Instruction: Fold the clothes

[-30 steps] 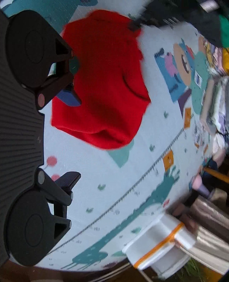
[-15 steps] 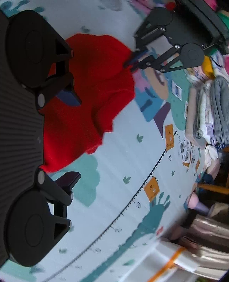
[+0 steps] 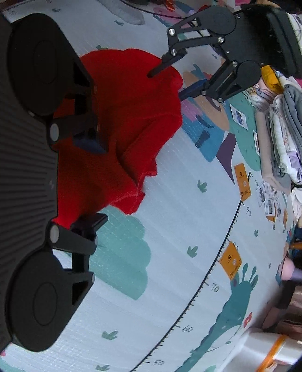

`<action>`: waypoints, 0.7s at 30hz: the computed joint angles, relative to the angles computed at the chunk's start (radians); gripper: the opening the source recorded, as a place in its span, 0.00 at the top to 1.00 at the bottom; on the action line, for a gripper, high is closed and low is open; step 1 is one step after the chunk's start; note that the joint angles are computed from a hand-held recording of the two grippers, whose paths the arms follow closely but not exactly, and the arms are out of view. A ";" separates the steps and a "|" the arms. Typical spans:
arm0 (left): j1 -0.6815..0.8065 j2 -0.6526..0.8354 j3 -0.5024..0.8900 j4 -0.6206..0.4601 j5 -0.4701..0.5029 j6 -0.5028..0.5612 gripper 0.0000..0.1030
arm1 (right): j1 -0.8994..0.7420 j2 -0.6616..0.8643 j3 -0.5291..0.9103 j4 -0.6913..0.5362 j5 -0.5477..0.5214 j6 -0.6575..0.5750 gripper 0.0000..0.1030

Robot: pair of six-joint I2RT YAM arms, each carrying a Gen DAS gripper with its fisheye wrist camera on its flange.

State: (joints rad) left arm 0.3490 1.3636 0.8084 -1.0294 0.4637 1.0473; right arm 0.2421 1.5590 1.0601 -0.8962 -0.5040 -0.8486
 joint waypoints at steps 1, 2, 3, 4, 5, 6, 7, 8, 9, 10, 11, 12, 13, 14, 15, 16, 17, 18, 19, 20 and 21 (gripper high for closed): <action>-0.002 0.000 0.002 0.010 -0.002 -0.003 0.87 | -0.010 -0.007 -0.001 -0.004 -0.003 -0.005 0.50; -0.006 -0.002 0.005 0.018 -0.002 -0.007 0.89 | -0.019 -0.012 0.000 -0.009 -0.006 -0.008 0.54; -0.013 -0.007 0.012 0.022 0.002 -0.015 0.90 | -0.030 -0.021 0.000 -0.014 -0.010 -0.012 0.59; -0.018 -0.014 0.017 0.025 0.005 -0.018 0.91 | -0.040 -0.033 -0.003 -0.018 -0.014 -0.016 0.61; -0.021 -0.025 0.022 0.025 0.006 -0.013 0.91 | -0.047 -0.044 -0.005 -0.020 -0.014 -0.023 0.67; -0.021 -0.042 0.023 0.023 0.007 -0.003 0.92 | -0.055 -0.055 -0.006 -0.022 -0.015 -0.029 0.72; -0.016 -0.066 0.018 0.018 0.006 0.015 0.92 | -0.060 -0.071 -0.013 -0.020 -0.011 -0.037 0.75; -0.019 -0.085 0.016 0.019 0.005 0.027 0.92 | -0.063 -0.091 -0.025 -0.012 -0.002 -0.044 0.80; -0.031 -0.096 0.025 0.028 0.003 0.022 0.92 | -0.067 -0.110 -0.034 -0.007 0.002 -0.051 0.85; -0.038 -0.101 0.042 0.034 0.004 0.014 0.93 | -0.074 -0.126 -0.039 -0.007 0.000 -0.058 0.87; -0.045 -0.106 0.060 0.042 0.004 0.006 0.93 | -0.083 -0.143 -0.042 -0.007 -0.004 -0.062 0.87; -0.052 -0.110 0.078 0.049 0.003 -0.002 0.93 | -0.095 -0.158 -0.043 -0.005 -0.009 -0.062 0.88; -0.058 -0.113 0.096 0.058 0.003 -0.010 0.93 | -0.110 -0.172 -0.040 -0.003 -0.013 -0.058 0.88; -0.065 -0.116 0.114 0.067 0.002 -0.018 0.93 | -0.128 -0.184 -0.034 0.002 -0.017 -0.046 0.88; -0.076 -0.117 0.132 0.078 0.001 -0.032 0.94 | -0.147 -0.194 -0.028 0.007 -0.021 -0.034 0.88; -0.096 -0.121 0.146 0.097 -0.002 -0.059 0.94 | -0.166 -0.202 -0.022 0.014 -0.026 -0.023 0.88; -0.115 -0.125 0.157 0.124 -0.011 -0.088 0.94 | -0.186 -0.210 -0.016 0.022 -0.033 -0.017 0.88; -0.133 -0.124 0.171 0.147 -0.018 -0.115 0.94 | -0.208 -0.218 -0.009 0.032 -0.041 -0.010 0.89; -0.151 -0.124 0.185 0.170 -0.025 -0.141 0.94 | -0.228 -0.226 -0.002 0.042 -0.049 -0.003 0.89; -0.171 -0.123 0.198 0.195 -0.034 -0.167 0.94 | -0.246 -0.231 0.009 0.052 -0.057 0.005 0.89; -0.191 -0.123 0.212 0.220 -0.045 -0.192 0.94 | -0.262 -0.234 0.023 0.064 -0.064 0.016 0.89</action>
